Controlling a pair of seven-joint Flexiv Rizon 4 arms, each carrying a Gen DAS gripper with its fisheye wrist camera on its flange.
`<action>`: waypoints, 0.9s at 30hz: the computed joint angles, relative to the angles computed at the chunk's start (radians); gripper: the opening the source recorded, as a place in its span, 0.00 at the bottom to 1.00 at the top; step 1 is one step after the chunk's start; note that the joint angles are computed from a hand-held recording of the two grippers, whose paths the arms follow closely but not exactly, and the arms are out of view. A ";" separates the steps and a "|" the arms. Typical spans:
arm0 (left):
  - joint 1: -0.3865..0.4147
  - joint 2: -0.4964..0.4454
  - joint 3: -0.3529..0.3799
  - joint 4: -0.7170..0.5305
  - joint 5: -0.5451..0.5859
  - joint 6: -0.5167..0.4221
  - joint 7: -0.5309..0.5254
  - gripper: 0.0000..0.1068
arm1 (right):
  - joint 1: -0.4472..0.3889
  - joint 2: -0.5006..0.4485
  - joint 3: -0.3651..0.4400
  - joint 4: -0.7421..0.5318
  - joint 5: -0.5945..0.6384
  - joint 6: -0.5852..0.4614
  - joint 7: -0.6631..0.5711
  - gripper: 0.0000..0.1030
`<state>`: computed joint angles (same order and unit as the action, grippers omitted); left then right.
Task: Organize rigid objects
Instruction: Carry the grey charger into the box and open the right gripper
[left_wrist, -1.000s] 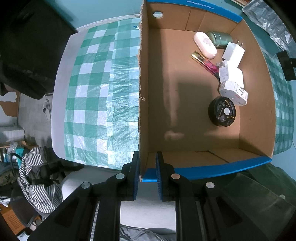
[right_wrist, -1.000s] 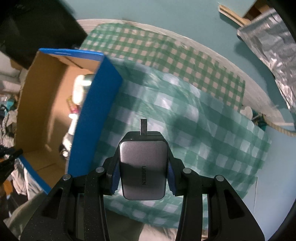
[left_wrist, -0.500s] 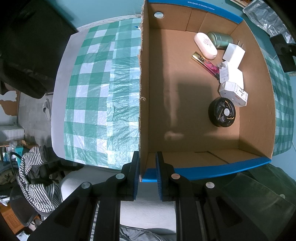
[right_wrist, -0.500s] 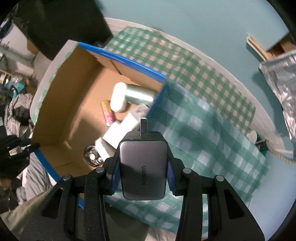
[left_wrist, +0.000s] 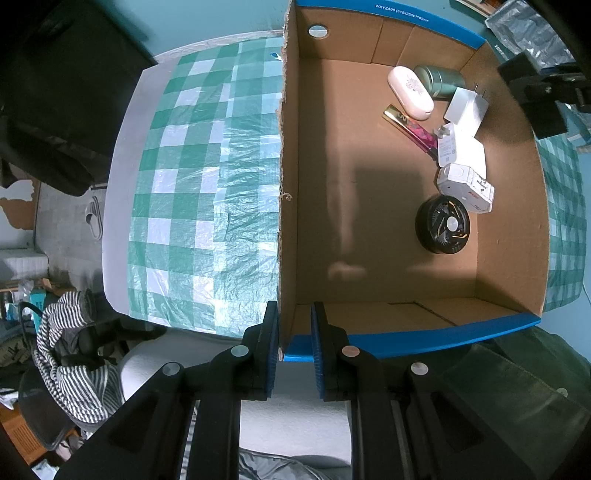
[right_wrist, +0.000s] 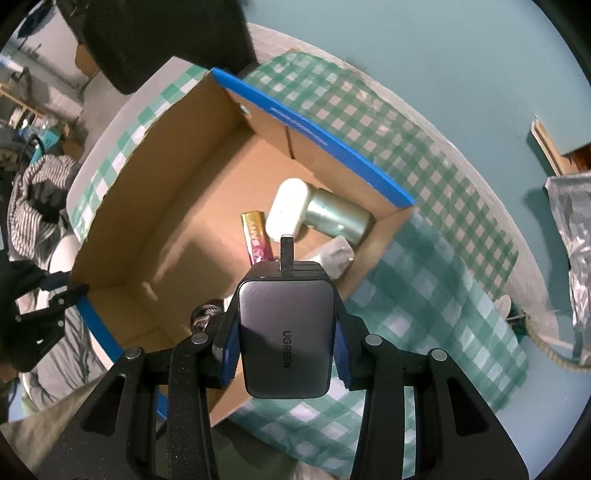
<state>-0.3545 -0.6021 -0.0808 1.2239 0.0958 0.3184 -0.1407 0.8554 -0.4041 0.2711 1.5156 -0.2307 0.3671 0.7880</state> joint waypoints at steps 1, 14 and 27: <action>0.000 0.000 0.000 0.000 0.000 0.000 0.000 0.14 | -0.004 -0.006 0.000 -0.005 0.004 0.002 -0.011 0.40; -0.002 -0.004 -0.001 -0.010 -0.002 -0.007 0.001 0.14 | -0.029 -0.029 -0.004 -0.005 0.054 0.021 -0.084 0.30; -0.007 -0.004 -0.006 -0.019 -0.014 -0.011 -0.007 0.14 | 0.020 -0.043 -0.028 -0.127 -0.003 -0.172 -0.024 0.46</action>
